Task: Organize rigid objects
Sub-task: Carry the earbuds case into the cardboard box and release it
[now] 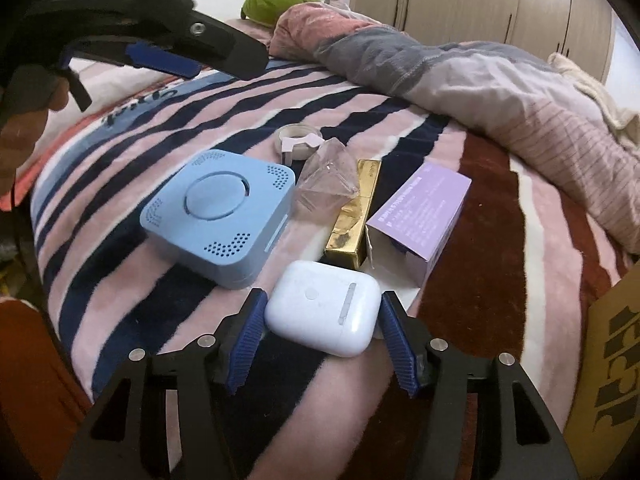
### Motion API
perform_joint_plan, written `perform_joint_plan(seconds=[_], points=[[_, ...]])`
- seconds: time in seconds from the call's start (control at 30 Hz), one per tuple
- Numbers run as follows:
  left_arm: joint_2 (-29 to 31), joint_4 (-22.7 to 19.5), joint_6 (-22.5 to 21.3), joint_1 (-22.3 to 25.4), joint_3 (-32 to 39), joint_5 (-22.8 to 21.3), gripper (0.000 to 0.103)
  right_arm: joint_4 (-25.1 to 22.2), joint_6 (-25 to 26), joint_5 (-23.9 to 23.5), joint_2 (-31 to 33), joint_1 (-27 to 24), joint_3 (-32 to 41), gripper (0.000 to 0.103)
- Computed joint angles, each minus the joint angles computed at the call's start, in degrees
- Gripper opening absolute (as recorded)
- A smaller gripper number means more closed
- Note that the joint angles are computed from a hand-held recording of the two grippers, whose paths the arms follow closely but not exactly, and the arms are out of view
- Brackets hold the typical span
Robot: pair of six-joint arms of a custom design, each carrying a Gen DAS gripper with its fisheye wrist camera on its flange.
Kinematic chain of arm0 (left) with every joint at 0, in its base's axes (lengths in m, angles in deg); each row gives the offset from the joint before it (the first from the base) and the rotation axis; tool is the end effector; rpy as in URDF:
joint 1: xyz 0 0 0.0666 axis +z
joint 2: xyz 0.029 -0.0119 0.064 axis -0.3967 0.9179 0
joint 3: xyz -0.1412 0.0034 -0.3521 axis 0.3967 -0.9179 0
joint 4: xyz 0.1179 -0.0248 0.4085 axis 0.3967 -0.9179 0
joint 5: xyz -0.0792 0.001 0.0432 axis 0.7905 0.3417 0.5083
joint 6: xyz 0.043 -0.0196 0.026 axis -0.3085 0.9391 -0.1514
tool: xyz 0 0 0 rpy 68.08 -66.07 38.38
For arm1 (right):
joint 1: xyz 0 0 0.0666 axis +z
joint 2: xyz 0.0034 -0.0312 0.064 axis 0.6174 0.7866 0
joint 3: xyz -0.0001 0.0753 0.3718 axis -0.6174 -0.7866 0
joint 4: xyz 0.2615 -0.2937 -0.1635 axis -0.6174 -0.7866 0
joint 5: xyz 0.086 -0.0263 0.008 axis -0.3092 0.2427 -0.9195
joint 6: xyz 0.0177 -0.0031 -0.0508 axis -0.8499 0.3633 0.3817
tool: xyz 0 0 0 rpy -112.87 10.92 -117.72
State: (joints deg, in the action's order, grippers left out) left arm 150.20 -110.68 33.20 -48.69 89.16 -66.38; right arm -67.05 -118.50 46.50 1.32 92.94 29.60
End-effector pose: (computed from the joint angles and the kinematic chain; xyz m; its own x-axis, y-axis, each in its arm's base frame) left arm 0.3860 -0.1923 0.5269 -0.6696 0.3821 -0.6369 0.5898 0.7947 -0.1434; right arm 0.2760 0.3573 0.4510 -0.7257 -0.2019 -0.6577 -0.1582 0.9793 -0.1260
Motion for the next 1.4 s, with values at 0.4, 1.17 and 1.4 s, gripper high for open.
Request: perform_joint_plan(seconds=[0.4,1.17,1.4], points=[[-0.8,-2.9,-3.0,-5.2,5.6,20.1,0.069,2.4,4.4,4.4,-8.0,3.7,4.6,0.053],[31.0,-20.1,-0.8,-32.8,50.6,6.4,0.043,-15.7,-0.2,6.0,-29.2,-7.9,1.8,0.054],[28.3,-17.9,1.3,-31.8,47.5,3.3,0.072,-19.1,-1.2,6.3,-29.5,-8.6,1.7,0.088]])
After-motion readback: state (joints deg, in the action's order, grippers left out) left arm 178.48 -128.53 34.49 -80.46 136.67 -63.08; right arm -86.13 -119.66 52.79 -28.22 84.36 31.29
